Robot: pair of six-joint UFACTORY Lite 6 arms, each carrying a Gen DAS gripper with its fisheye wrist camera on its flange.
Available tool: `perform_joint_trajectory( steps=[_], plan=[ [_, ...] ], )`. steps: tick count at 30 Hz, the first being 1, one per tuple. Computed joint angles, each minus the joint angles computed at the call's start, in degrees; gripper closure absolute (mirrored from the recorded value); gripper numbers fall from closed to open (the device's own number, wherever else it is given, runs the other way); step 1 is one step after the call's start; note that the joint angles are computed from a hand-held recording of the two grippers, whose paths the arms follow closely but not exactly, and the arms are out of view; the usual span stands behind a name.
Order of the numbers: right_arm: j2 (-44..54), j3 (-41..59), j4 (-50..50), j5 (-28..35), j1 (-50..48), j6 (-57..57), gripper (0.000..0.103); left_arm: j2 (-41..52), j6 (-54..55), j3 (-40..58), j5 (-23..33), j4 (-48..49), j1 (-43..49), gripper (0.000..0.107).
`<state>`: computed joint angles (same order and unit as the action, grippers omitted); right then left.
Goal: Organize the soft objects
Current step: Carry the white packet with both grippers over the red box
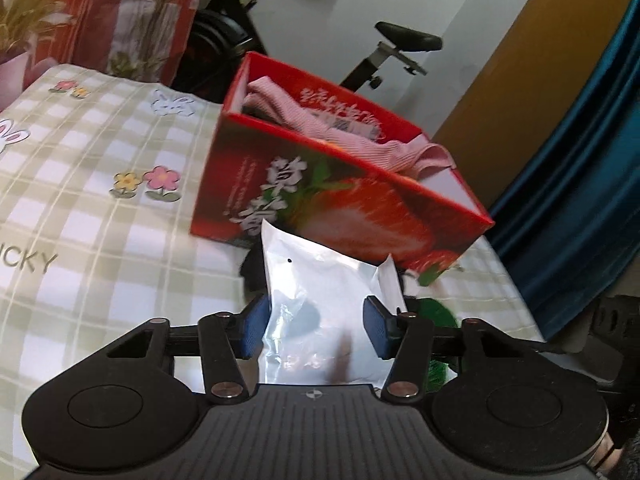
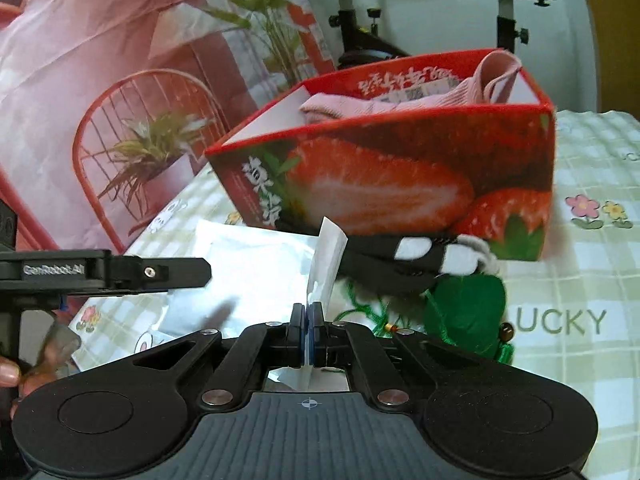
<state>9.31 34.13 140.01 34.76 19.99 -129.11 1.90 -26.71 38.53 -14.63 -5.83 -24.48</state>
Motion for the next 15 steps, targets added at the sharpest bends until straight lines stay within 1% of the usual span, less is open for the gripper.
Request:
perform_joint_trajectory(
  steps=[1,2,3,4,7,12,15],
  plan=[
    [-0.61,-0.31,-0.16,-0.18,-0.44,0.42,0.101,0.25,0.13,0.21,0.02,-0.06,-0.13,0.063],
    [-1.13,-0.6,-0.05,-0.26,-0.73,0.49,0.101,0.54,0.43,0.3,0.06,-0.46,-0.2,0.067],
    [-1.84,-1.23,-0.23,-0.1,-1.27,0.49,0.101,0.65,0.67,0.27,0.04,-1.1,-0.27,0.077],
    [-2.31,-1.59,0.52,-0.14,-1.31,0.01,0.101,0.29,-0.04,-0.04,0.05,-0.69,-0.21,0.084],
    [-4.01,-2.32,0.37,0.49,-2.31,0.36,0.101,-1.36,-3.03,-0.53,0.3,2.54,0.43,0.086],
    [-6.73,-1.65,0.95,0.22,-2.93,-0.41,0.101,-3.41,0.76,0.71,0.53,0.98,0.14,0.086],
    [-8.52,-0.43,-0.29,-0.17,-3.94,0.52,0.101,-3.83,-0.37,2.73,1.14,3.44,0.77,0.086]
  ],
)
